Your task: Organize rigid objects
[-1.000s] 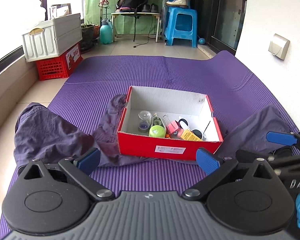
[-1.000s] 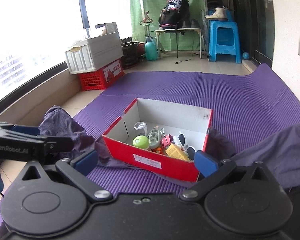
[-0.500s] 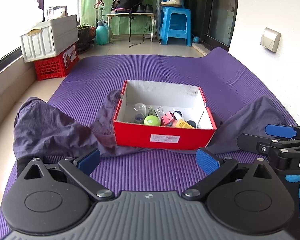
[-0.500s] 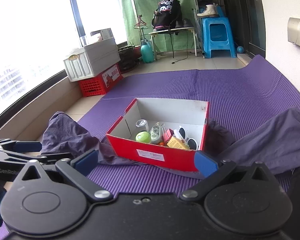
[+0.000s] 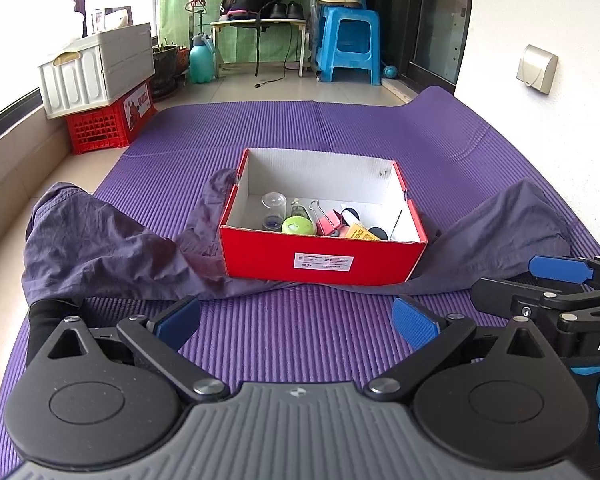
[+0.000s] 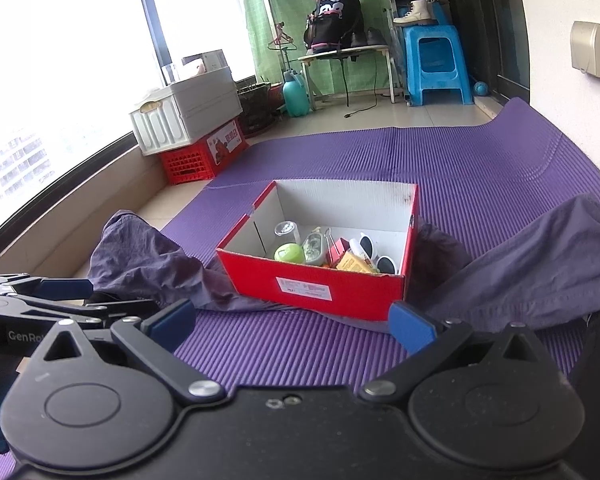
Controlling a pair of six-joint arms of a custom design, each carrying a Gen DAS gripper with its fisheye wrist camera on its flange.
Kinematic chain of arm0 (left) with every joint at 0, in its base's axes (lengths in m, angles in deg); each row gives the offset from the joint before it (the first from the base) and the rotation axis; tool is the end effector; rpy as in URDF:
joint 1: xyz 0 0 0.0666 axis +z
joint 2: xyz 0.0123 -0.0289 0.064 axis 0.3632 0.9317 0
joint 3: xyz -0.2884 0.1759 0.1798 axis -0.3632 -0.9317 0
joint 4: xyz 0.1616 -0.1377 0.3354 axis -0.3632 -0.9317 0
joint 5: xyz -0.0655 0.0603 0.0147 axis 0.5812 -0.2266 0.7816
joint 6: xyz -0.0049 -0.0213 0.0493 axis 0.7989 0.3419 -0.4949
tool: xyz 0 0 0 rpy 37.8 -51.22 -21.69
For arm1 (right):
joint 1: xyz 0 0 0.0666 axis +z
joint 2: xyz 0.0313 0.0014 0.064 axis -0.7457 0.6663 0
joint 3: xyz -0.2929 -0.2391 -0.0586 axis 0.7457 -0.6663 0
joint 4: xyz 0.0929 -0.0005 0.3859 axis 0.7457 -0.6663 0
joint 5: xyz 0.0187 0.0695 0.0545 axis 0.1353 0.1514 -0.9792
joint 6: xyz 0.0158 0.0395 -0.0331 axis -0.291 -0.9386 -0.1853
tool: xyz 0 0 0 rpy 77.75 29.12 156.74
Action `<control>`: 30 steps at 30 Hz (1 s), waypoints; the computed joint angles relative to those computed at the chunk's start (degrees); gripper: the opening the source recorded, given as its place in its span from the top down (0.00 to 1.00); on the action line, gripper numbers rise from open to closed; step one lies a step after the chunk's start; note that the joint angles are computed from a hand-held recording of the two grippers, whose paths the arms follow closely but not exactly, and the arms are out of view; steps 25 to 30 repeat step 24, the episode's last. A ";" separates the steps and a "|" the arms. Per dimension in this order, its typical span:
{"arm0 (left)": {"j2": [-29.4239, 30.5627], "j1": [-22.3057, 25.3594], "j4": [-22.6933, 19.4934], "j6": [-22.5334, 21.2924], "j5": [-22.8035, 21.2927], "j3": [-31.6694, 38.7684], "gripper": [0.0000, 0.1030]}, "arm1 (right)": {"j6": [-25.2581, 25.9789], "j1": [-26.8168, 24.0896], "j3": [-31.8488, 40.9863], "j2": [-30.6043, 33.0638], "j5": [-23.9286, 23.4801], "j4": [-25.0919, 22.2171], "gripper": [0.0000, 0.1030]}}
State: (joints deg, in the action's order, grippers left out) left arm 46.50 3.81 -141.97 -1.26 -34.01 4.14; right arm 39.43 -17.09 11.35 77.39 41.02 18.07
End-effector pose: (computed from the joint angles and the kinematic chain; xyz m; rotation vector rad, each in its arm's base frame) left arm 0.3594 -0.1160 0.5335 0.4034 2.2929 -0.2159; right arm 0.3033 0.1705 0.5187 0.0612 2.1813 0.2403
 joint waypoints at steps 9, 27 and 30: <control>0.08 -0.11 -0.17 0.15 0.17 -0.18 0.00 | -0.17 0.17 -0.06 -0.09 -0.14 -0.11 0.00; -0.12 -0.17 0.57 -0.50 -0.19 -0.40 0.00 | -0.52 0.35 -0.58 -0.36 -0.38 -0.15 0.00; -0.12 -0.17 0.57 -0.50 -0.19 -0.40 0.00 | -0.52 0.35 -0.58 -0.36 -0.38 -0.15 0.00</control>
